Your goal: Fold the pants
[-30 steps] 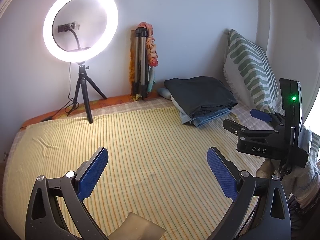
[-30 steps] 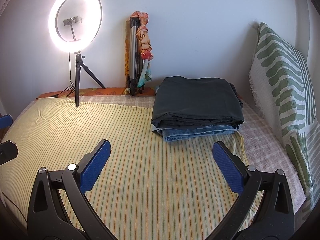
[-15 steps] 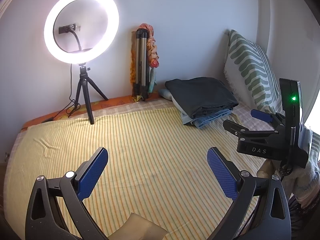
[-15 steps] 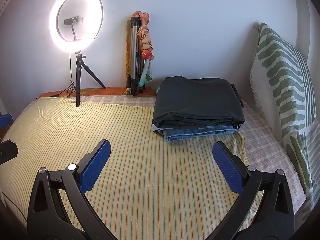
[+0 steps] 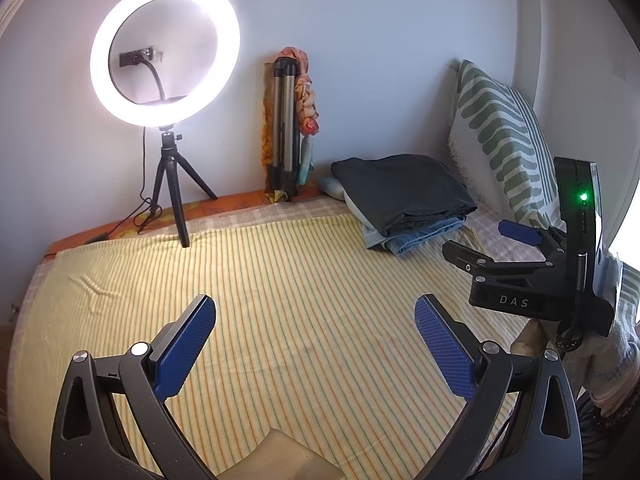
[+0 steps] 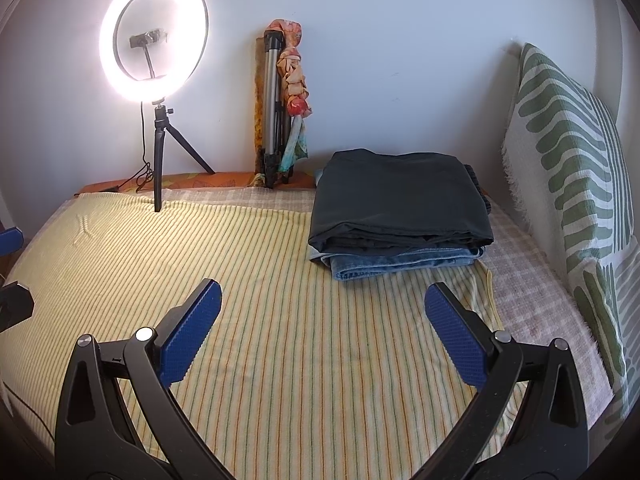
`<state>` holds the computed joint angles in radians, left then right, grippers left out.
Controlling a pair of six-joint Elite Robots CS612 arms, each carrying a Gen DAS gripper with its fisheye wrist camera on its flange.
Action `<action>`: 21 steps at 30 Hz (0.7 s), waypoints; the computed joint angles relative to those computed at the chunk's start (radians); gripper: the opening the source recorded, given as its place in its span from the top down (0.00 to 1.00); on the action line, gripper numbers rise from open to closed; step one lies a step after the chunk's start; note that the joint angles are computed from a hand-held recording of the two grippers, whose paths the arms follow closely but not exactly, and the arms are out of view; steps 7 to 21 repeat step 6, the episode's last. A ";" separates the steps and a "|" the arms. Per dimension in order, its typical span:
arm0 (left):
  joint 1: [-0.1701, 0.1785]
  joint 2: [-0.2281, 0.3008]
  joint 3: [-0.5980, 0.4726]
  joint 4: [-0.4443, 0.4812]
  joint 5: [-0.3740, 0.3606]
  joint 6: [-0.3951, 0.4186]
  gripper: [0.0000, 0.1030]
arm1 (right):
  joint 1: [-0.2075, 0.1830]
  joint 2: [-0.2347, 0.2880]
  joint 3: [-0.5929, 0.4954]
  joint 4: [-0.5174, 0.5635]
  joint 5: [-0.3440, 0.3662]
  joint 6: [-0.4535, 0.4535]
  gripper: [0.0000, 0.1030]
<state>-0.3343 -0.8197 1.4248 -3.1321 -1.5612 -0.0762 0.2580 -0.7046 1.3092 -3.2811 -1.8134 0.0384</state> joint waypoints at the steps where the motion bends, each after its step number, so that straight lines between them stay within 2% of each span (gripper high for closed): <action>1: 0.001 0.000 0.001 -0.004 0.000 -0.001 0.03 | 0.000 0.001 -0.002 0.000 0.000 -0.002 0.00; 4: 0.003 0.001 0.007 -0.027 -0.003 -0.002 0.03 | 0.001 0.001 -0.002 0.003 -0.001 0.000 0.00; 21: 0.005 0.000 0.006 -0.017 -0.009 -0.002 0.03 | 0.001 0.002 -0.005 0.009 -0.001 0.003 0.00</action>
